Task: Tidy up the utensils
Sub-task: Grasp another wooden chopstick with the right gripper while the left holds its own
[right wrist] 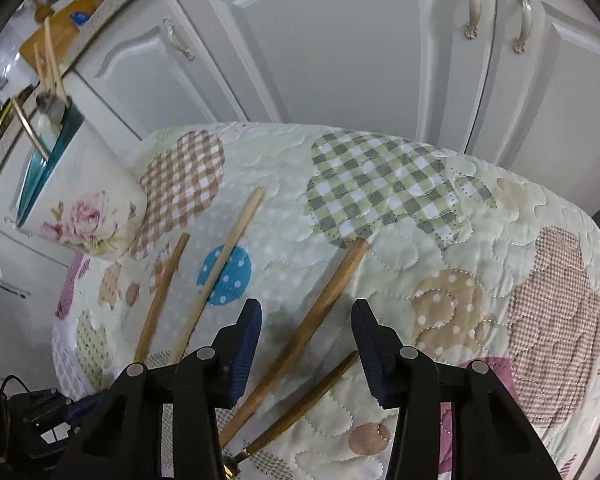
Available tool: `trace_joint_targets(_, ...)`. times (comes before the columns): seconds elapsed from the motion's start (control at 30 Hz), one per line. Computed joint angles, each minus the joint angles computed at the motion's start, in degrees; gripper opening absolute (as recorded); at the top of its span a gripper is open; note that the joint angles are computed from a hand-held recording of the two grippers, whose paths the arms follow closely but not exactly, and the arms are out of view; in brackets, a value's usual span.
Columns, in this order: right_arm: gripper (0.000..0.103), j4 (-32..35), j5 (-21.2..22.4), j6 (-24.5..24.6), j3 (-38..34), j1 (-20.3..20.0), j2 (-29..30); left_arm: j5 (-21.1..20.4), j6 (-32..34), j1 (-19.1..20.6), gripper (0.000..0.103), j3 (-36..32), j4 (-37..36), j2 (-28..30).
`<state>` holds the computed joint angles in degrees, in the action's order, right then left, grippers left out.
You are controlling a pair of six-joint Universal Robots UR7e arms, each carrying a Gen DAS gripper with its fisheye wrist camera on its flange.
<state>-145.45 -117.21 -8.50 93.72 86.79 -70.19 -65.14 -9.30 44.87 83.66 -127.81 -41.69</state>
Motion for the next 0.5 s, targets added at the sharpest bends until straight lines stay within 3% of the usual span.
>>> trace_joint_targets(0.27, 0.043, 0.1, -0.7, 0.6, -1.7, -0.5, 0.5, 2.7, 3.0, 0.5, 0.021, -10.8, 0.2, 8.3)
trace_joint_targets(0.4, 0.025, -1.0, -1.5, -3.0, -4.1, 0.1, 3.6, 4.2, 3.7, 0.8, 0.021, -16.2, 2.3, 12.2)
trace_joint_targets(0.5, 0.021, 1.2, -0.1, -5.0, -4.7, 0.3, 3.7, 4.7, 3.8, 1.1, 0.021, -19.1, 4.0, 14.2)
